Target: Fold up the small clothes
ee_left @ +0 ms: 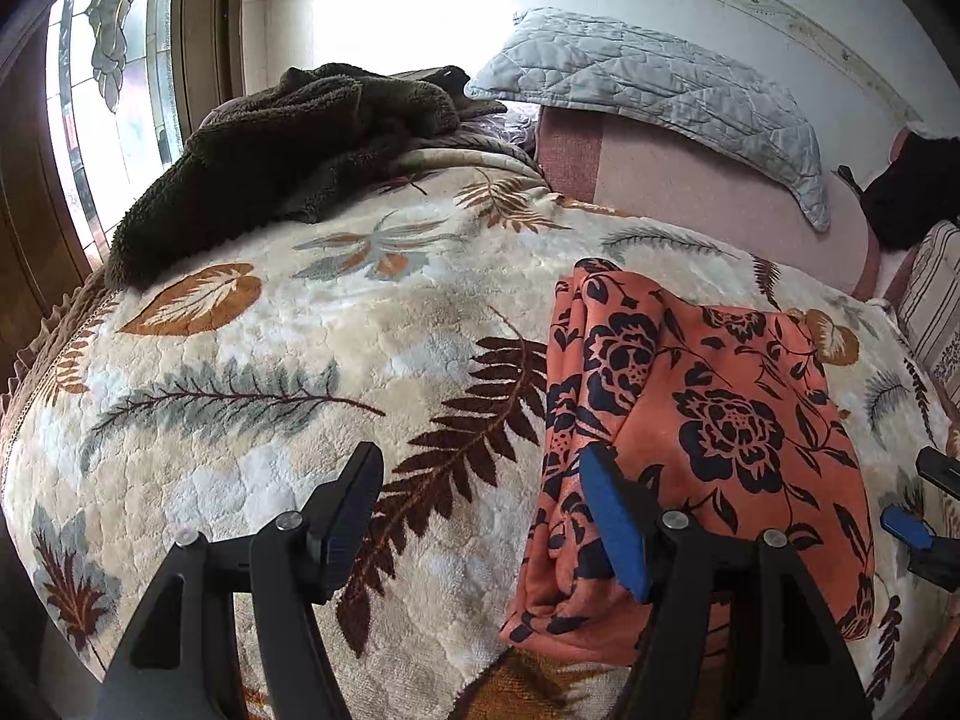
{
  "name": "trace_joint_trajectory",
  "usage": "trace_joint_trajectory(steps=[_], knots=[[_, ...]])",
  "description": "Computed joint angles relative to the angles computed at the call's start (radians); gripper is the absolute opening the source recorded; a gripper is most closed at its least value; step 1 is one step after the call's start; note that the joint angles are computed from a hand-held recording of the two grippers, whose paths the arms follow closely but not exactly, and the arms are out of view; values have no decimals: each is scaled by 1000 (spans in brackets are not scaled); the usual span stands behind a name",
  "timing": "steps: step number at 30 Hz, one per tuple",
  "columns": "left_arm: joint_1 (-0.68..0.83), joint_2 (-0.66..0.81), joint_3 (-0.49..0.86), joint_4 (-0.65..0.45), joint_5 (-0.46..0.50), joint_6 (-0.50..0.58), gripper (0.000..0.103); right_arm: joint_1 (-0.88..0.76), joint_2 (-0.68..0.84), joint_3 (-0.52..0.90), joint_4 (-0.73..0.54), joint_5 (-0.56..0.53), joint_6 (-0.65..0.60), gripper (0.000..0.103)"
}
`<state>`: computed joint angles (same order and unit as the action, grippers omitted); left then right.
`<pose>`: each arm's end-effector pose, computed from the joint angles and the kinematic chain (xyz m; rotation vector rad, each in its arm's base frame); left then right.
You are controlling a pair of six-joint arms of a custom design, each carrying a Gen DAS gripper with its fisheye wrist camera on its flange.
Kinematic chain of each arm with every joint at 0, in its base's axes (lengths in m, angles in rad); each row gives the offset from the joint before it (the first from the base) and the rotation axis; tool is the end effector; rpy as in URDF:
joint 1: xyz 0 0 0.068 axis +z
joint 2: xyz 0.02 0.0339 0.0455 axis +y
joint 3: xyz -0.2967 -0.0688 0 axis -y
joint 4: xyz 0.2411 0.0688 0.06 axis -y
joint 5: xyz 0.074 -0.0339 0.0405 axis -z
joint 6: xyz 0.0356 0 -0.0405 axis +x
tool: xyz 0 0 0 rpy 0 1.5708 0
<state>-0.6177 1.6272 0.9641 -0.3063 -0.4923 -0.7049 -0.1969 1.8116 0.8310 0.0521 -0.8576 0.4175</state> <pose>0.2733 -0.1735 0.2217 -0.2886 2.3667 0.0186 0.3319 -0.0388 0.1568 0.3714 2.3575 1.1585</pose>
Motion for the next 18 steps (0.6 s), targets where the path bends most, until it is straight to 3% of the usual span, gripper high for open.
trace_joint_trajectory(steps=[10,18], knots=[[-17,21,15,-11,5,-3,69,23,23,-5,21,3,14,76],[50,3,-34,36,144,-59,72,5,20,-20,32,-11,35,76]])
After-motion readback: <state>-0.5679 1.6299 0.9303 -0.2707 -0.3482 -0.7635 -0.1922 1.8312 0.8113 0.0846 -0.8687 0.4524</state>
